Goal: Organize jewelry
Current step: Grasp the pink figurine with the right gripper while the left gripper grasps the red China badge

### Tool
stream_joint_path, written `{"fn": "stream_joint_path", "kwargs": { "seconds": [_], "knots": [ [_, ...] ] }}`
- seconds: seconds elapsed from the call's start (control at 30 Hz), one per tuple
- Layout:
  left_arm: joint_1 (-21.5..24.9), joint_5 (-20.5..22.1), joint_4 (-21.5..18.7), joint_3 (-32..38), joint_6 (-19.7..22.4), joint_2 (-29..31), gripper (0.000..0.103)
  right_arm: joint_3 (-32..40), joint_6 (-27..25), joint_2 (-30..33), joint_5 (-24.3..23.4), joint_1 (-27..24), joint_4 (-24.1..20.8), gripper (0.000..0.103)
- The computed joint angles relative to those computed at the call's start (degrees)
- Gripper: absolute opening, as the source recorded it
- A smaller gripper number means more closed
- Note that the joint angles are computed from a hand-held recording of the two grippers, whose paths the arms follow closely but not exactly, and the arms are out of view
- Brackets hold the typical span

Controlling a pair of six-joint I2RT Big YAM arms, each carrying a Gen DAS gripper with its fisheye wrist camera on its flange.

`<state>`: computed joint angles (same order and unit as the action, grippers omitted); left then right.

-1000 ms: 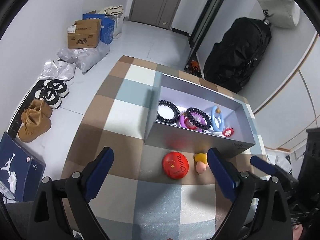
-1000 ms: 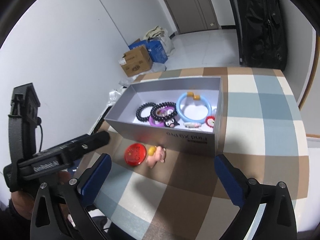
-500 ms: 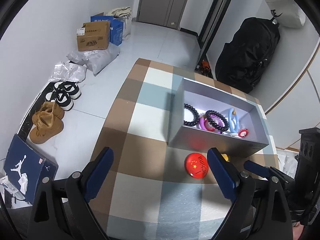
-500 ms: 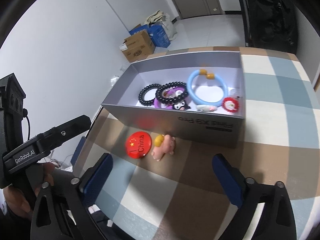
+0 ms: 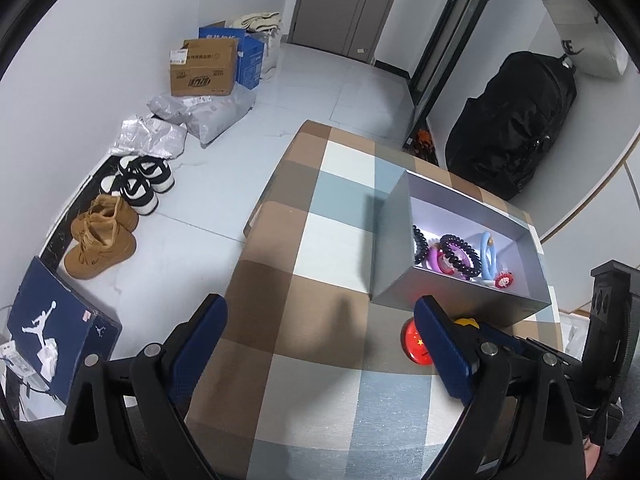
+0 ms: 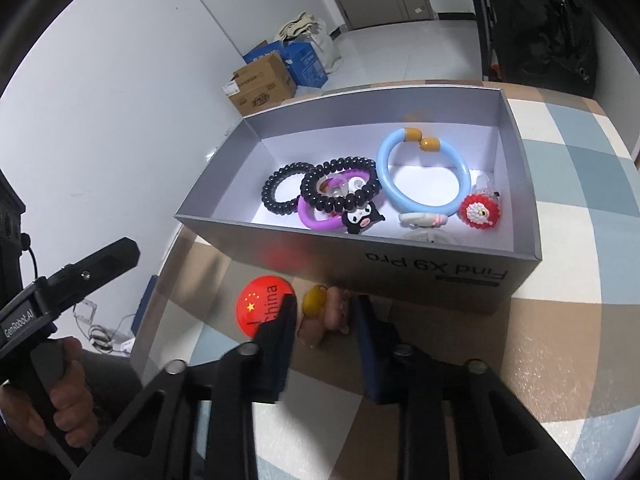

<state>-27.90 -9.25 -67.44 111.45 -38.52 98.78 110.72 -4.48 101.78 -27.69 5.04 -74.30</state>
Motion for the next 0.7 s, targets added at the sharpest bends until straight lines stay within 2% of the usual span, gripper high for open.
{"fn": "stream_joint_path", "kwargs": {
  "seconds": [0.17,0.4,0.7],
  "knots": [
    [0.34,1.34,0.35,-0.18,-0.67,0.08,0.092,0.27,0.02,0.14,0.79,0.19,0.27,0.024],
    [-0.69,1.05,1.06,-0.09,2.88,0.44,0.092,0.92,0.15,-0.04,-0.37,0.25,0.40,0.024],
    [-1.71,6.86,-1.45,2.81,6.23,3.48,0.092,1.61,0.18,-0.95,-4.05,-1.45,0.18,0.024]
  ]
}}
